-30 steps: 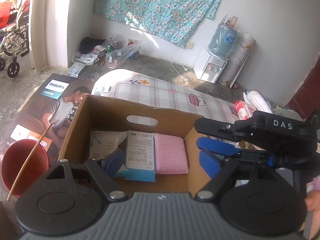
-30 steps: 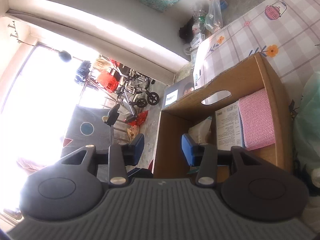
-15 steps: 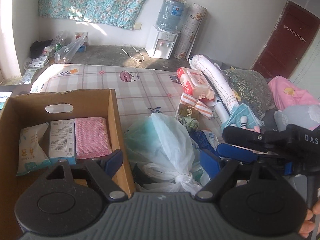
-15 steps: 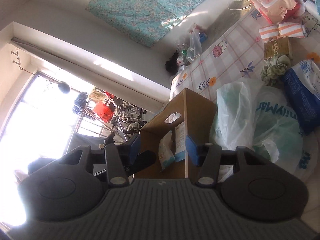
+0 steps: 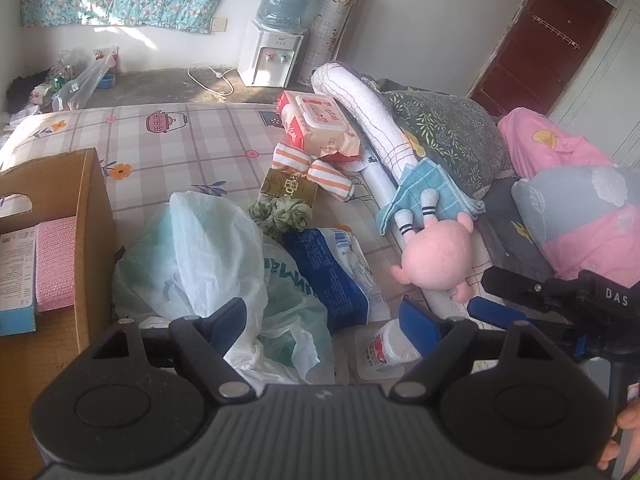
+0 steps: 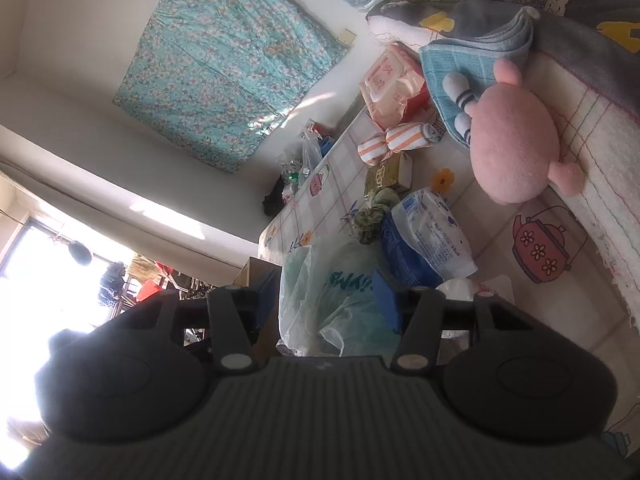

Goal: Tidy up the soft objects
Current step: 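Move the left gripper back over the bed toward the wet wipes pack, then close the left gripper on the blue-and-white wet wipes pack while the right gripper grasps it too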

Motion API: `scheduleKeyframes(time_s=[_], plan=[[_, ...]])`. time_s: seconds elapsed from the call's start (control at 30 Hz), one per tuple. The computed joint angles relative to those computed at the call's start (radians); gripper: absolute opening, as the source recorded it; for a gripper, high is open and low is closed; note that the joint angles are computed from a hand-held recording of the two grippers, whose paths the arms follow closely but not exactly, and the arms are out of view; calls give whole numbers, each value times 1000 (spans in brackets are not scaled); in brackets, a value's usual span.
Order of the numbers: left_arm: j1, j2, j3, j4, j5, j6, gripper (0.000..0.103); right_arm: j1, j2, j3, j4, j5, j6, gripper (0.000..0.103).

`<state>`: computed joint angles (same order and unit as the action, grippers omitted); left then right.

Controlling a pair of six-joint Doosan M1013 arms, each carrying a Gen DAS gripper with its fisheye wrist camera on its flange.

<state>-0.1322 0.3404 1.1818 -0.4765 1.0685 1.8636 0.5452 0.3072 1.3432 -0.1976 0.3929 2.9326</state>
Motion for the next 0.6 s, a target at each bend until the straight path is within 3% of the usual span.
scheduleKeyframes(time_s=[0.17,0.37,0.6], plan=[[-31,27,-12,-21,8,28,65,-29,23,-6,111,13,-91,52],[-75,93,-80,48,51,-23,41,-68,89,-57,233,64,-159,53],[-102,194,-193,119,171,-118,41,-114,175,-129,390,137,-241,54]])
